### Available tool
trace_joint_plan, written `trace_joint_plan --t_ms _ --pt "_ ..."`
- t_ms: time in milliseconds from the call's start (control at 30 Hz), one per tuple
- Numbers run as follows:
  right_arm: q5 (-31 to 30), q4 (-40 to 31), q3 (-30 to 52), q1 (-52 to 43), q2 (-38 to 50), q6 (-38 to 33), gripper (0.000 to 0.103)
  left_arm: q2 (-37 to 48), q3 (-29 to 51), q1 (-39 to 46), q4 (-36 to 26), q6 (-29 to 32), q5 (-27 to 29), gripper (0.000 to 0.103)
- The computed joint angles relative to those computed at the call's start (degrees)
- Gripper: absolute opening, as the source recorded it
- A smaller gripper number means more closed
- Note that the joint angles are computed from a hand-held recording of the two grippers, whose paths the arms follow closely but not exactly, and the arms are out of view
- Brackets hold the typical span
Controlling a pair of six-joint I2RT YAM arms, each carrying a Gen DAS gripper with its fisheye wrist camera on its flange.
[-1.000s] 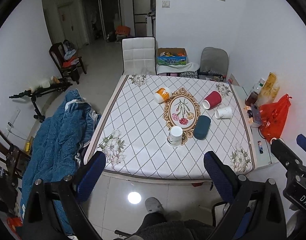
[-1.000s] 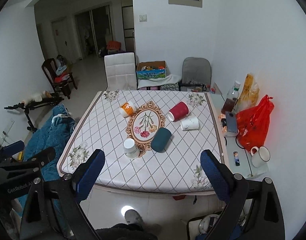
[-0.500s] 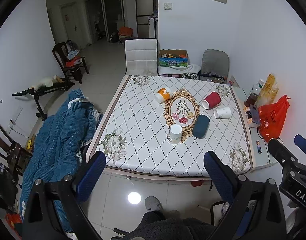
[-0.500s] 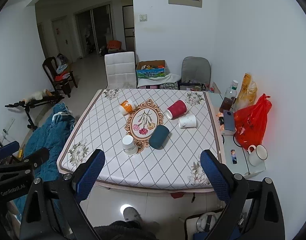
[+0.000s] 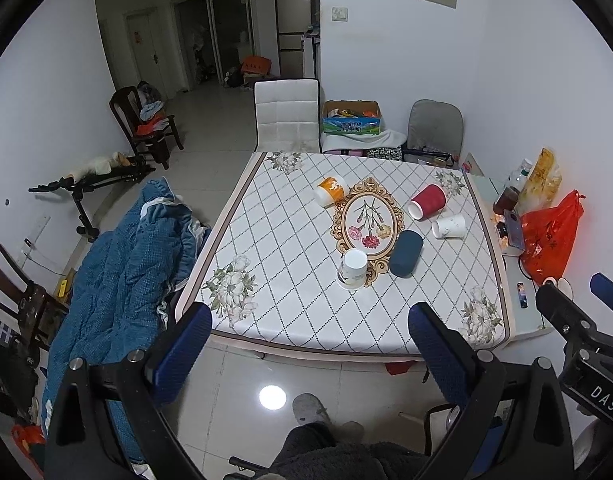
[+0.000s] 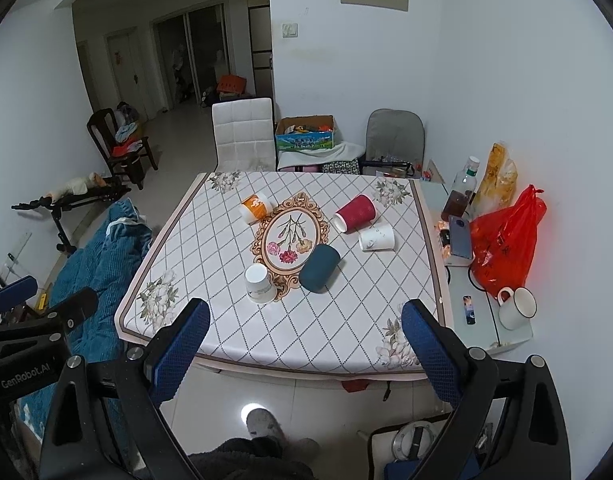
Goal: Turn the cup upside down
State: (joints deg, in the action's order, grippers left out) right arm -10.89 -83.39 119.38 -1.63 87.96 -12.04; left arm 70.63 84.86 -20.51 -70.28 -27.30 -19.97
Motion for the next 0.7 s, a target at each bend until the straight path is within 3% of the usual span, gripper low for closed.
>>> trace_joint_plan --t_ms 700 --pt "-1.33 -0.25 -1.05 -0.31 0.13 -0.64 0.099 -0.68 0.18 -0.40 -0.91 -0.60 -1.49 0.102"
